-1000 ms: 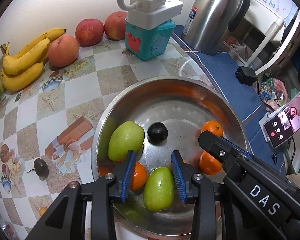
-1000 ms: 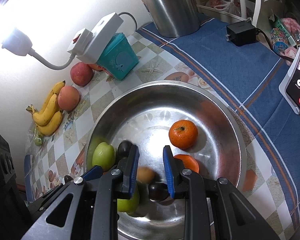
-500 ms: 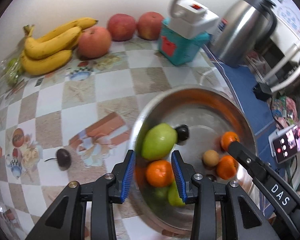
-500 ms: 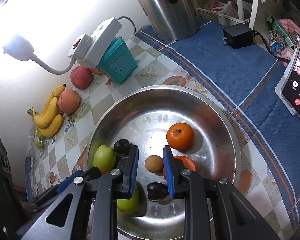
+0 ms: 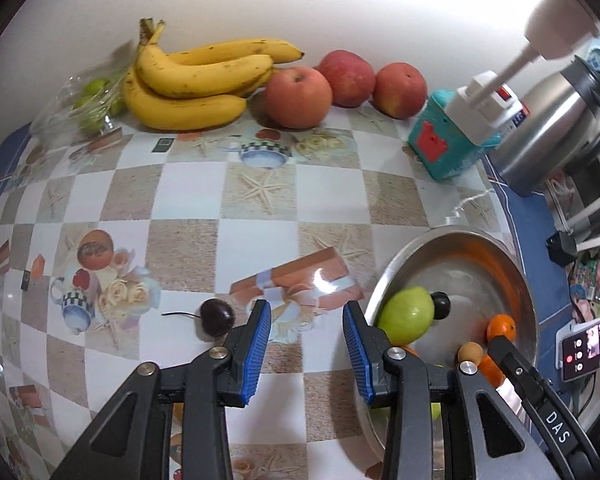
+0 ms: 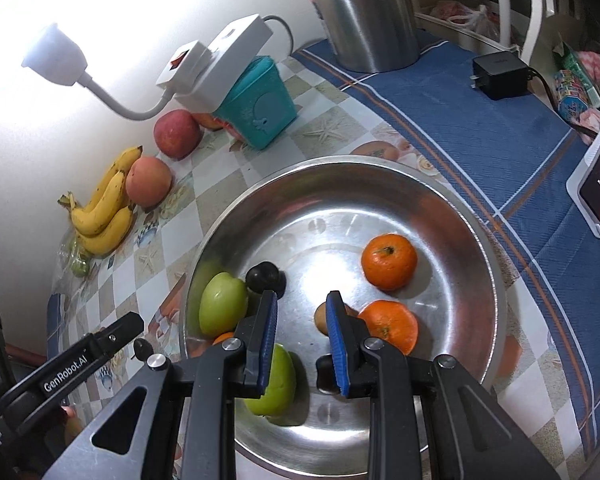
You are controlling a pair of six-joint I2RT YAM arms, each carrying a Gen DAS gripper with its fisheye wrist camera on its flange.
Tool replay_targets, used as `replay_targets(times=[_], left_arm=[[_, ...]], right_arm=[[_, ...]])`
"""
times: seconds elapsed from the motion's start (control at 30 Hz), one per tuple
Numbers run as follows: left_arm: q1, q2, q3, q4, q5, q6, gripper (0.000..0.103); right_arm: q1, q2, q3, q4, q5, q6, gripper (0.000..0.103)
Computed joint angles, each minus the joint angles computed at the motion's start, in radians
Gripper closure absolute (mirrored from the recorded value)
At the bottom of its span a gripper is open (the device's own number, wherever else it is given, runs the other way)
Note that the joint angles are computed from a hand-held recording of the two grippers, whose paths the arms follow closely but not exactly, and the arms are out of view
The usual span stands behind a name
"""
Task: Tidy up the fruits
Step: 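Move both open tools back from the bowl toward the remaining cherry and brown fruit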
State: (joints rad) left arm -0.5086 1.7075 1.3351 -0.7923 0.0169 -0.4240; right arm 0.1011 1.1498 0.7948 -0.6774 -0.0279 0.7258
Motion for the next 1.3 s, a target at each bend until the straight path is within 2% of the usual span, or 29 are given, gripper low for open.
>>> replay_targets(times=[0.1,0.17,0.2,0.3,0.33,0.4,0.47,0.53,0.67,0.77,0.83,0.87,1.1,1.17,1.2,1.3], left_arm=[[0.009,-0.008,-0.006,-0.002,-0.001,-0.004,0.061],[0.012,-0.010,-0.006,-0.002,-0.003,-0.005,0.053],[0.013,-0.011,-0.007,-0.002,-0.003,-0.005,0.051],[0.017,-0.012,-0.008,-0.001,-0.004,-0.009,0.040],[0.017,-0.012,-0.007,-0.002,-0.007,-0.009,0.037],[0.017,-0.009,-0.006,-0.006,-0.016,-0.011,0.035],[0.017,-0.007,-0.008,-0.007,-0.025,-0.014,0.031],[0.016,-0.006,-0.012,-0.007,-0.036,-0.019,0.028],[0.016,-0.011,-0.024,-0.001,-0.056,-0.023,0.021],[0.020,-0.021,-0.037,0.005,-0.069,-0.022,0.017],[0.024,-0.028,-0.043,0.005,-0.079,-0.021,0.014],[0.025,-0.031,-0.044,0.004,-0.081,-0.021,0.012],[0.037,-0.058,-0.071,0.008,-0.099,-0.026,0.005],[0.041,-0.066,-0.078,0.010,-0.104,-0.029,0.003],[0.045,-0.070,-0.081,0.011,-0.104,-0.029,0.003],[0.053,-0.080,-0.092,0.011,-0.107,-0.028,0.003]], right_arm=[[0.013,0.010,0.008,-0.002,0.004,-0.002,0.077],[0.019,0.014,0.012,-0.004,0.006,-0.003,0.077],[0.022,0.017,0.015,-0.007,0.010,-0.004,0.076],[0.037,0.034,0.034,-0.029,0.041,-0.005,0.060],[0.043,0.038,0.038,-0.034,0.052,-0.003,0.059],[0.045,0.044,0.043,-0.041,0.062,-0.009,0.058],[0.045,0.050,0.046,-0.047,0.066,-0.014,0.053],[0.051,0.055,0.053,-0.056,0.079,-0.015,0.042],[0.060,0.061,0.059,-0.065,0.098,-0.020,0.042],[0.063,0.062,0.059,-0.067,0.107,-0.022,0.042],[0.066,0.064,0.060,-0.071,0.113,-0.021,0.034],[0.068,0.064,0.061,-0.073,0.116,-0.021,0.026],[0.095,0.061,0.066,-0.084,0.143,-0.009,0.025],[0.103,0.064,0.068,-0.086,0.149,-0.005,0.021],[0.107,0.066,0.069,-0.085,0.150,-0.003,0.015],[0.117,0.065,0.069,-0.083,0.156,-0.001,0.015]])
